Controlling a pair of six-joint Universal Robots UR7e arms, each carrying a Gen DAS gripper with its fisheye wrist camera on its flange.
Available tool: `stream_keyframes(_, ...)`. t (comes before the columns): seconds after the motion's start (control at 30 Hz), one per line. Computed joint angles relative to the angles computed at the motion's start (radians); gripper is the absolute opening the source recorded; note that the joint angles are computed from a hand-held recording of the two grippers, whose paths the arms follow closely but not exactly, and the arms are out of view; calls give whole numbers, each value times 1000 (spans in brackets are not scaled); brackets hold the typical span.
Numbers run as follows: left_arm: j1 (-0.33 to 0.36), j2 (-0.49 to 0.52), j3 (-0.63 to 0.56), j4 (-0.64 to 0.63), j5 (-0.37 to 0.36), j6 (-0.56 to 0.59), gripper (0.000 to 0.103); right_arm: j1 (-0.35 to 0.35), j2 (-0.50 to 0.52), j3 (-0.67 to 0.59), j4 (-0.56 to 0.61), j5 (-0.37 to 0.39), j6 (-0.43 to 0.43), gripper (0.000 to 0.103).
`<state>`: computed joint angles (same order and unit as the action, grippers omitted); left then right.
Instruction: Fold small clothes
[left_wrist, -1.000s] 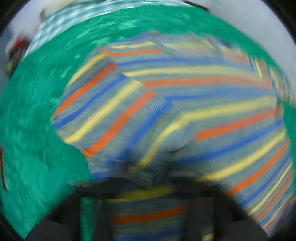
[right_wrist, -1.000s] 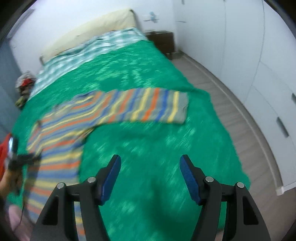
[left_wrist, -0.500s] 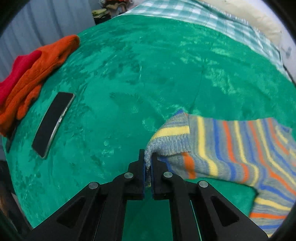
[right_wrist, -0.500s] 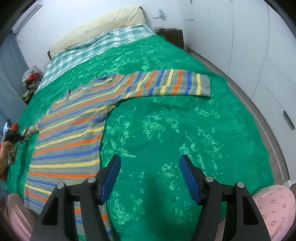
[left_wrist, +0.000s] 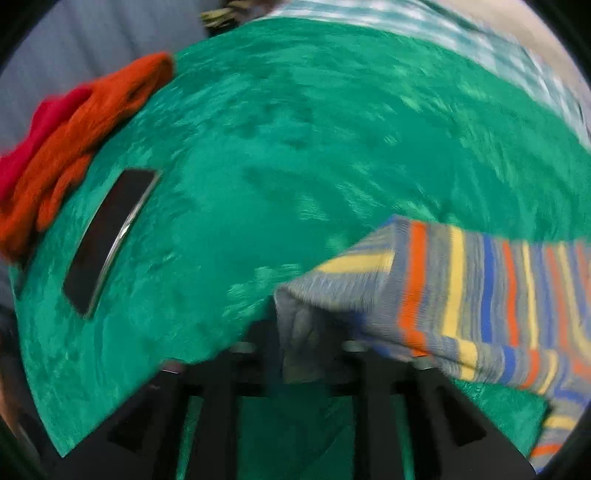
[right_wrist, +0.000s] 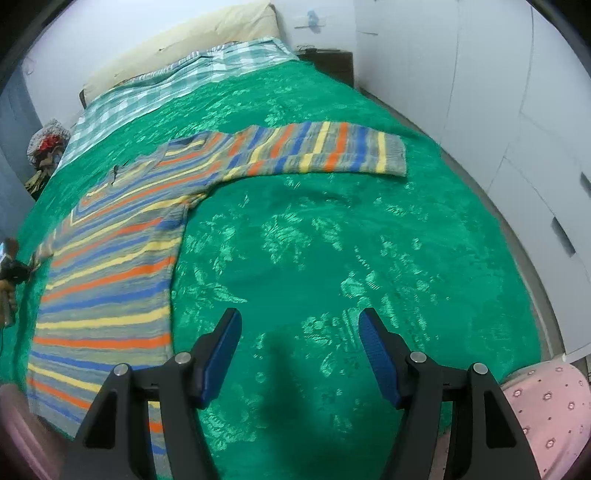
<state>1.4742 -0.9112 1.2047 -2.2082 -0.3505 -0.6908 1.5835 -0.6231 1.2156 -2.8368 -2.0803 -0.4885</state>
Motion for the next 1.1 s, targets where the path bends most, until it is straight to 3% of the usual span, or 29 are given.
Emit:
stream_keyframes(0.03,-7,-19,40,-37,12,-23,66,2,0,4,-19,-2,-9,66)
stream_keyframes(0.07,-23,-47,103,-116,9,-9,73,3,-1,9,-35,-4,-15,68)
stream_keyframes(0.1,-41,-62,153,-221,-14,47,78,4,-1,14,-53,-5,-19,72)
stream_keyframes(0.2,-108,-110,331,-535,-176,288,83,4,0,18,-74,6,-21,74)
stream_keyframes(0.23,-128,-103,375,-636,-216,366,90,4,3,15,-76,8,-23,74)
stream_keyframes(0.33,-204,-39,435,-778,-317,528,93,6,7,16,-85,20,-36,74)
stream_keyframes(0.43,-236,65,377,-814,-349,623,99,8,7,26,-103,26,-55,74)
stream_keyframes(0.53,-216,199,238,-680,-280,590,102,6,-1,41,-107,34,-44,74)
stream_keyframes(0.6,-212,250,209,-684,-219,620,103,5,-10,54,-107,41,-41,74)
stream_keyframes(0.63,-219,261,217,-749,-201,659,103,5,-14,60,-108,43,-41,74)
stream_keyframes(0.73,-233,279,213,-784,-154,694,103,4,-27,80,-114,61,-47,74)
stream_keyframes(0.9,-217,243,233,-760,-230,645,103,5,-27,81,-114,91,-60,74)
stream_keyframes(1.1,-216,242,238,-763,-222,651,103,6,-15,64,-74,101,-72,74)
